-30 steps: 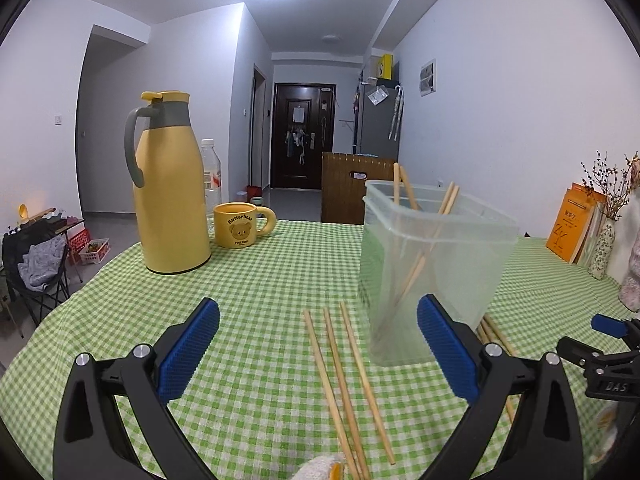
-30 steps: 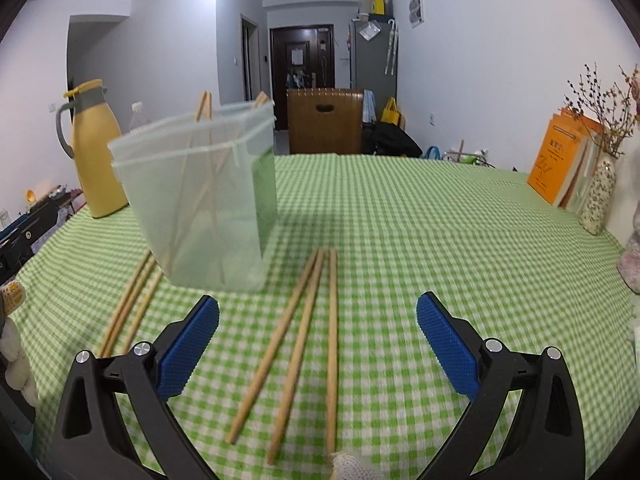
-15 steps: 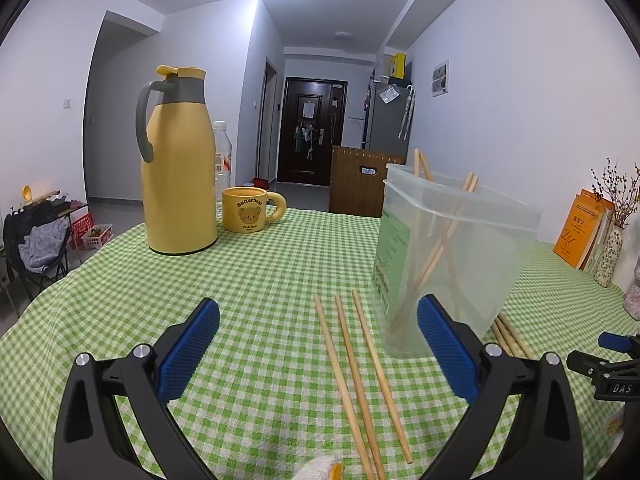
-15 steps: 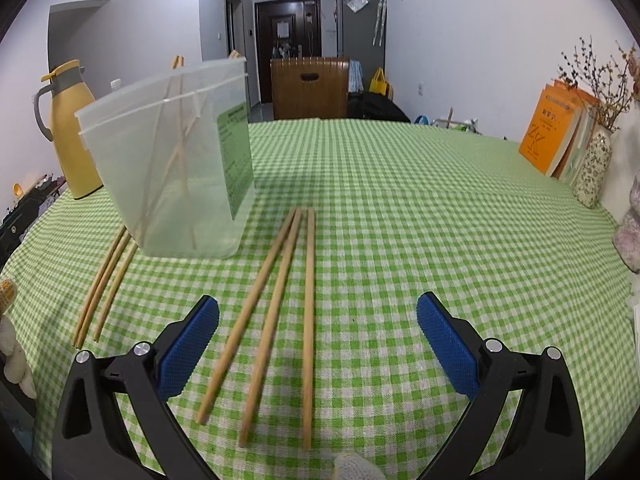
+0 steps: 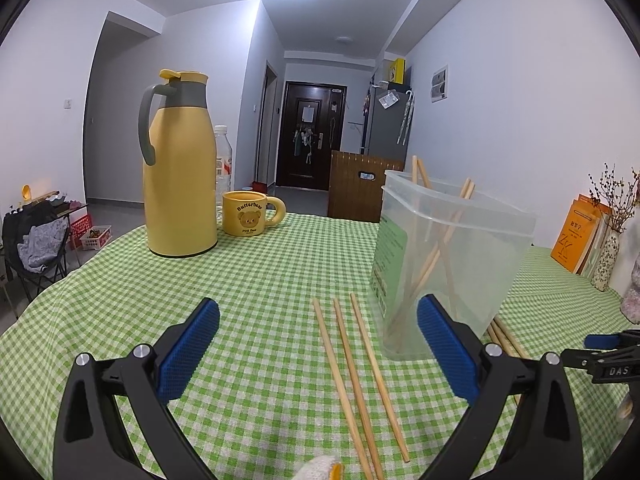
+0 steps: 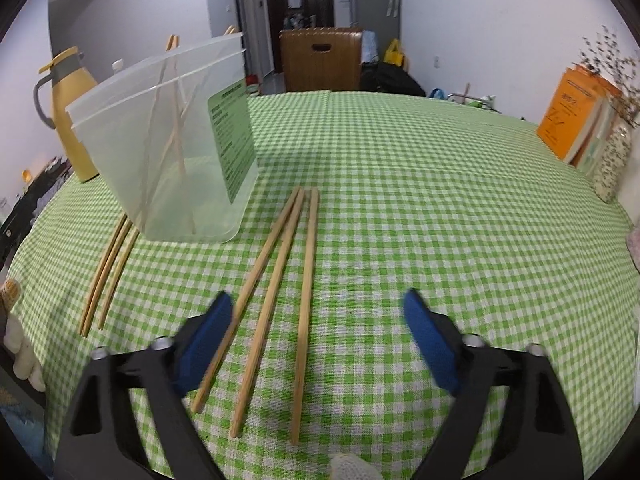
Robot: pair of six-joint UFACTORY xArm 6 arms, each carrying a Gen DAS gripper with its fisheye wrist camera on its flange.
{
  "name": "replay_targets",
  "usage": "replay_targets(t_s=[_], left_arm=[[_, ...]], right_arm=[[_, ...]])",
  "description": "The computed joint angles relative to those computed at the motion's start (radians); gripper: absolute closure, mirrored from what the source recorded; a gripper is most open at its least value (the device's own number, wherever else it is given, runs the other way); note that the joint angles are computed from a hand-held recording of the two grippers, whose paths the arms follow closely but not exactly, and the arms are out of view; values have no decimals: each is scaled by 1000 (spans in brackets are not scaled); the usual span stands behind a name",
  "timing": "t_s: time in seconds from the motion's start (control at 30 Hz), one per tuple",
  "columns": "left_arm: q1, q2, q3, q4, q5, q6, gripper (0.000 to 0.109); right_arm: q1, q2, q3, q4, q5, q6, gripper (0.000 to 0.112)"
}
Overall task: Organize utensils
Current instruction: 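Lower the right tool onto a chopstick on the table and close it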
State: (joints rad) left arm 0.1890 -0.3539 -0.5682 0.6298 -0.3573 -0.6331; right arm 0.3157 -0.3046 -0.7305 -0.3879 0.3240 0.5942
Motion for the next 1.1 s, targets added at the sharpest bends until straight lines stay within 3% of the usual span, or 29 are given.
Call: replay_targets(t_s=[0.23, 0.53, 0.8, 1.1], left_arm=[[16, -4, 1, 38, -16, -37, 13], [31, -6, -4, 98, -25, -95, 13], [57, -4, -20, 196, -41, -188, 13], [65, -4, -24, 228, -45, -220, 13]], right_arm=[[17, 87, -99, 224, 116, -251, 79], [7, 227, -281, 378, 302, -390, 101], [0, 325, -394, 401, 414, -395, 104], [21, 372, -433, 341, 434, -337, 104]])
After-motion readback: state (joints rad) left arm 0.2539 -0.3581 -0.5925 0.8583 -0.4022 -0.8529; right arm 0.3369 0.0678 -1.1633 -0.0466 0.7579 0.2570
